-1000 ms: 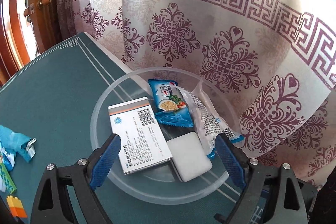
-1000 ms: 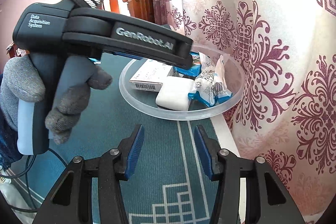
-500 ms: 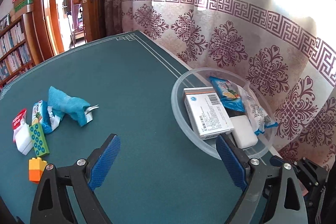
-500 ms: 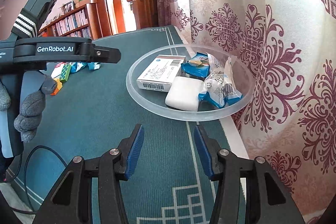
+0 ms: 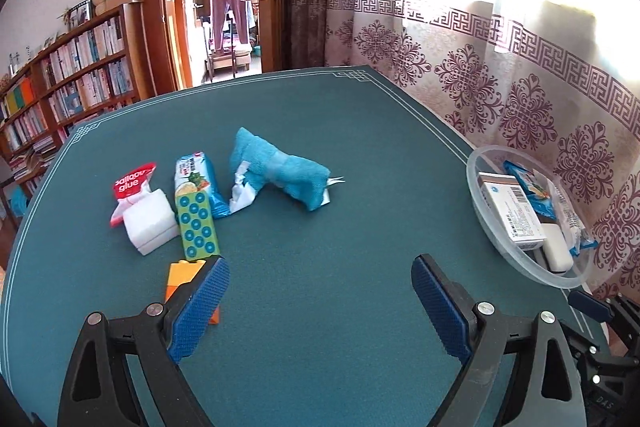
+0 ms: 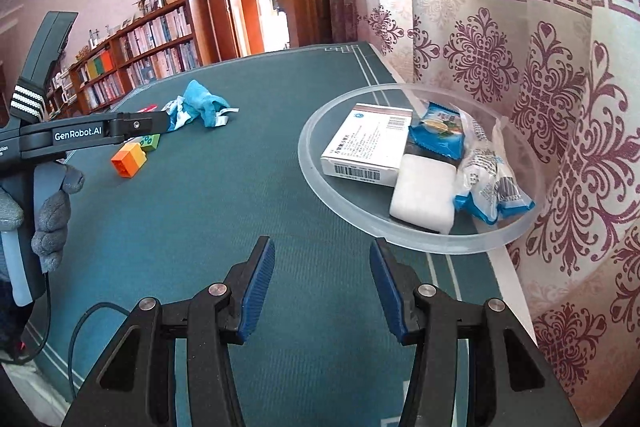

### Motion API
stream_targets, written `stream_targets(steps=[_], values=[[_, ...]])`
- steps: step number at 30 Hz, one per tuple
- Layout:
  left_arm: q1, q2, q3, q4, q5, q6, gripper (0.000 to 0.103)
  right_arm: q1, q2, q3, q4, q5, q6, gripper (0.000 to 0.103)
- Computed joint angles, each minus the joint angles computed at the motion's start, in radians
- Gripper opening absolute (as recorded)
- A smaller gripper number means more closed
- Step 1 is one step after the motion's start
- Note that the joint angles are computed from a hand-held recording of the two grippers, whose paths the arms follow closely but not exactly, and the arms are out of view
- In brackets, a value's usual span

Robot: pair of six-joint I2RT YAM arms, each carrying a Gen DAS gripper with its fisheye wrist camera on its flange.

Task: Organize objects
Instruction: 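Withdraw both grippers from the bowl back toward the table items, then grasp the orange toy block with the left gripper while the right gripper grasps the green dotted block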

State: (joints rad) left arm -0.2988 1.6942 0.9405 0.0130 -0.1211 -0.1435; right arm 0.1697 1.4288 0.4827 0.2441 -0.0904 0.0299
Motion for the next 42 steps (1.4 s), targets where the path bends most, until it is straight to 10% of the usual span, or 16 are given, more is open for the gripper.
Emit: stream_targets(steps=[13, 32, 42], values=[[0.178, 0.011, -0.091, 0.08, -0.006, -0.019, 0.094, 0.143, 0.097, 0.109, -0.014, 0.052, 0.037, 0.051], [0.256, 0.129, -0.024, 0.05, 0.113, -0.027, 0.035, 0.256, 0.265, 0.272, -0.036, 0.078, 0.079, 0.051], [0.294, 0.049, -0.078, 0.066, 0.104, 0.045, 0.034, 0.298, 0.412, 0.481, -0.118, 0.037, 0.118, 0.051]])
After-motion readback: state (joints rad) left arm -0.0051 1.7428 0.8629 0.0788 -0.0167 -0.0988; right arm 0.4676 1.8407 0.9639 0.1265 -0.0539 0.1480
